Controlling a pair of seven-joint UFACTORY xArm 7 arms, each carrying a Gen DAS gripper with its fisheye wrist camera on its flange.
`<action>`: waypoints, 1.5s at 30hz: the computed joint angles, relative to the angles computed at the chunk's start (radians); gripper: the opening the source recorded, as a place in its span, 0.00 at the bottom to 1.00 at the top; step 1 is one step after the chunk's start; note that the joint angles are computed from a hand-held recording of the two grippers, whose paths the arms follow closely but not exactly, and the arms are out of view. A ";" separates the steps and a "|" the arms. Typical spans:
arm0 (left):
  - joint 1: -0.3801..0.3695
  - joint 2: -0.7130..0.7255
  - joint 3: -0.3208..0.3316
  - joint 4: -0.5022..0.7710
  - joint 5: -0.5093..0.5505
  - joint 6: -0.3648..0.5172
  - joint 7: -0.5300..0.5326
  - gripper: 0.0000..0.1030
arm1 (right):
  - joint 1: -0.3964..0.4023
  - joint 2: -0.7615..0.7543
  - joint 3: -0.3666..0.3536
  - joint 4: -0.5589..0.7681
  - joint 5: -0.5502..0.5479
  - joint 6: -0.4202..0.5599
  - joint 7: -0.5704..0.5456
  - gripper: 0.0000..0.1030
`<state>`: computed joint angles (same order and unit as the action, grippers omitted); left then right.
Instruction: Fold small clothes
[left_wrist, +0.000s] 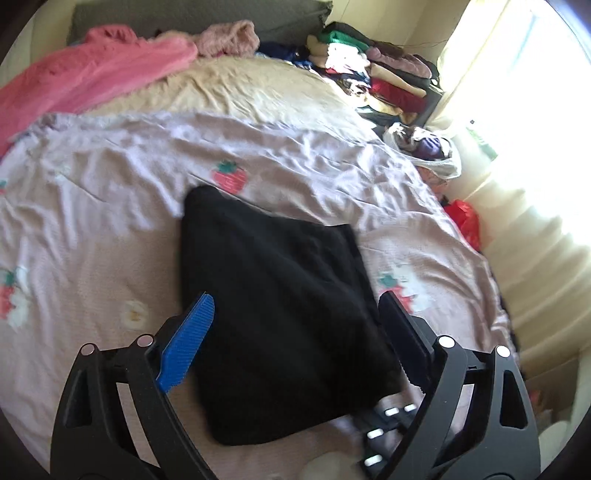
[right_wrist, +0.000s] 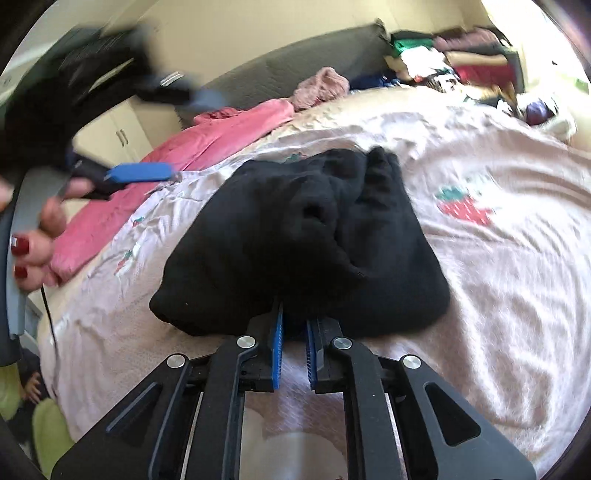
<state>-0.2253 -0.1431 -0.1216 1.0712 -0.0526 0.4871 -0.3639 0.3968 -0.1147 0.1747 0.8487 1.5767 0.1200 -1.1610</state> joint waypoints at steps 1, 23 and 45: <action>0.013 -0.019 -0.003 -0.020 0.041 0.000 -0.022 0.81 | -0.003 -0.009 -0.004 -0.008 0.004 0.012 0.007 0.13; 0.012 -0.068 -0.010 -0.232 0.081 -0.121 0.072 0.80 | -0.188 0.261 -0.090 0.427 -0.739 0.515 0.793 0.66; -0.016 -0.087 0.009 -0.244 -0.005 -0.128 0.121 0.80 | -0.242 0.310 -0.001 0.511 -0.960 0.456 0.792 0.06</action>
